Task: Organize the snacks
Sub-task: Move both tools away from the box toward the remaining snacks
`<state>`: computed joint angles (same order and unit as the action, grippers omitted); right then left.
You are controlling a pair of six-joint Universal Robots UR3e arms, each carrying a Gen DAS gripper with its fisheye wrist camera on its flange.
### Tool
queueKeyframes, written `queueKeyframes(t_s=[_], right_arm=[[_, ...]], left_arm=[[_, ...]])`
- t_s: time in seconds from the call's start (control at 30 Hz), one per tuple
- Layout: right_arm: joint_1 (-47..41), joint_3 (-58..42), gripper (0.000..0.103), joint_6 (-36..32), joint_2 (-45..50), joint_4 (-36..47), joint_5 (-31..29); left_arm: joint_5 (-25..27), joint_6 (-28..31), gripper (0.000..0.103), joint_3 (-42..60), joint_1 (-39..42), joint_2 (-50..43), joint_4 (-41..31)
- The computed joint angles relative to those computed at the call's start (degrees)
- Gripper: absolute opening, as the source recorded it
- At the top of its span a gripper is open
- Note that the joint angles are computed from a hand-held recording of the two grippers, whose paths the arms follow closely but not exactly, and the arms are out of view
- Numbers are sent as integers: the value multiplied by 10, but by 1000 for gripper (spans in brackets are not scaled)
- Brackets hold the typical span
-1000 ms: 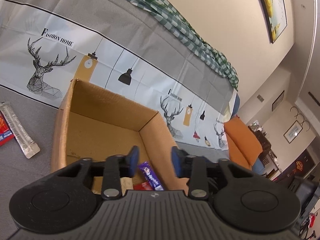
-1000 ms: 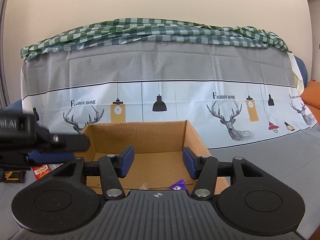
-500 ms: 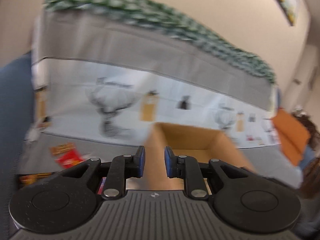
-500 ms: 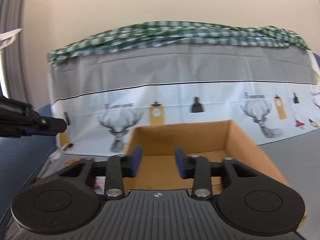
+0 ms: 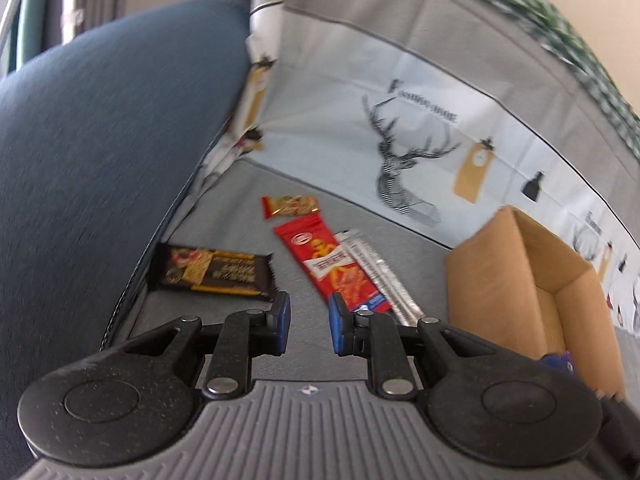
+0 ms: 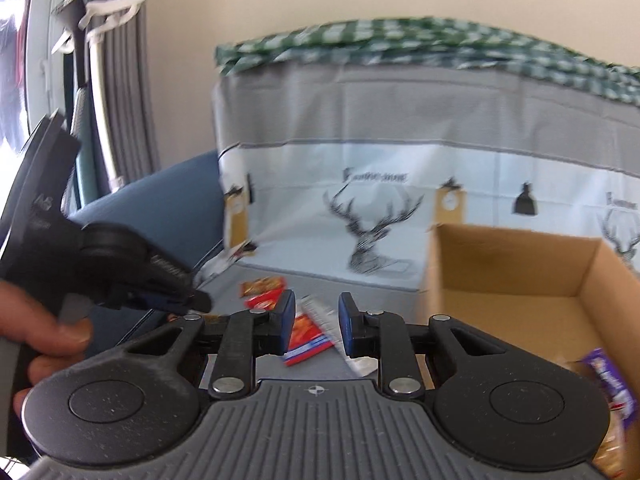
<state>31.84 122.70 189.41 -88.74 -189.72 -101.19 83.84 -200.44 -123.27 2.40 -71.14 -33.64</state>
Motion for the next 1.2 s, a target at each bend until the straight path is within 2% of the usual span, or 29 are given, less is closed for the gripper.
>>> queueKeyframes(t_s=[0.1,0.23,0.37,0.47,0.53,0.6,0.73,0.9,1.0,1.07,1.2], right_arm=[[18,-48,25,11,50,21,-7],[33,-126,25,30,124,57,-30],[21,-189,27,59,181,94,-32],[6,-232,37,73,219,120,-22],[-5,-261,46,72,243,137,-12],[-21,-295,61,59,265,175,21],[-27,-357,64,21,312,223,43],[-21,-424,71,-22,355,264,58],[-22,-451,75,-18,374,275,54],[-26,-468,79,-12,385,286,55],[-43,-501,82,16,402,338,77]], left_arm=[[-12,-29,24,-4,23,3,-14],[-71,-74,38,-40,89,32,-29],[-124,-118,39,-76,142,48,-28],[-136,-146,46,-90,150,43,-1],[-127,-164,52,-92,138,28,28],[-104,-184,55,-85,116,6,55],[-71,-211,63,-67,86,-31,75],[-52,-234,65,-45,72,-77,73],[-25,-258,68,-31,61,-109,85],[3,-277,77,-12,49,-132,76],[15,-306,80,4,46,-166,88]])
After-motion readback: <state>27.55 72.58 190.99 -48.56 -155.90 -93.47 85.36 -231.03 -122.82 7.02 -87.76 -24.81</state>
